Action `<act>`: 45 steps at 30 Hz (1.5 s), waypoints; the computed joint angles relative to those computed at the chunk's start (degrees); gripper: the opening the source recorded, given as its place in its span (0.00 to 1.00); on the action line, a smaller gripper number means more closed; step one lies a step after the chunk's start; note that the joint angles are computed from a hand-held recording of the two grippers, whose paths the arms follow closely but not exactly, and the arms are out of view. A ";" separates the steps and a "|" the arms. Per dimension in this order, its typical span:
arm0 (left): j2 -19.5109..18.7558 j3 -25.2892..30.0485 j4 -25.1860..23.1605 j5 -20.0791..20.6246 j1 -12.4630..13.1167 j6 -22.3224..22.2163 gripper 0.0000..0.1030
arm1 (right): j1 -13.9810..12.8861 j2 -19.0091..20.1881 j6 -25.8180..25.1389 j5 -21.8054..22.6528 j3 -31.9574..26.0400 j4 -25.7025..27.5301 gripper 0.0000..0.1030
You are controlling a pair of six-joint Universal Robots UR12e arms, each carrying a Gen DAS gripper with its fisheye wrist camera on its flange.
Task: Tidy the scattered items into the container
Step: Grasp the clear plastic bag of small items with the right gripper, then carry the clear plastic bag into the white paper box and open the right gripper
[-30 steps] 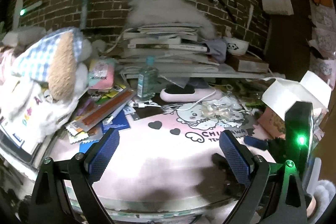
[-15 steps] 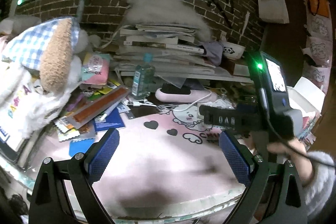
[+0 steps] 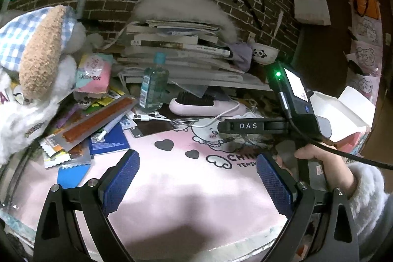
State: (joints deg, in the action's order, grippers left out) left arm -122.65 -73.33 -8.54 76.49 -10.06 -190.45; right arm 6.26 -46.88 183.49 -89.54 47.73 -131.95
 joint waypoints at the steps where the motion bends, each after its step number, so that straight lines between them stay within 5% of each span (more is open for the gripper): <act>1: -0.07 0.05 -0.05 -0.15 0.04 -0.05 0.92 | -0.17 0.25 0.26 0.87 -0.43 0.71 0.99; 5: -0.17 0.05 -0.19 -0.58 0.18 -0.42 0.92 | -0.64 0.87 1.07 3.13 -1.57 2.71 0.97; 12: -0.07 -0.03 -0.57 -0.26 0.12 -0.51 0.92 | -0.69 0.20 0.95 3.32 -0.27 0.64 0.59; 21: 0.10 0.09 -2.27 -0.43 -0.12 -0.84 0.92 | -0.69 -1.81 -1.08 5.33 3.33 -2.48 0.27; 45: 1.82 -0.36 -4.38 1.99 -1.70 -0.50 0.92 | 0.83 -11.14 -11.61 3.34 15.68 -21.04 0.22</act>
State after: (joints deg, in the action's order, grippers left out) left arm -120.83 -73.69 -12.92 78.49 -11.76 -190.95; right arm 7.08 -58.02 171.89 -86.19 63.41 -152.99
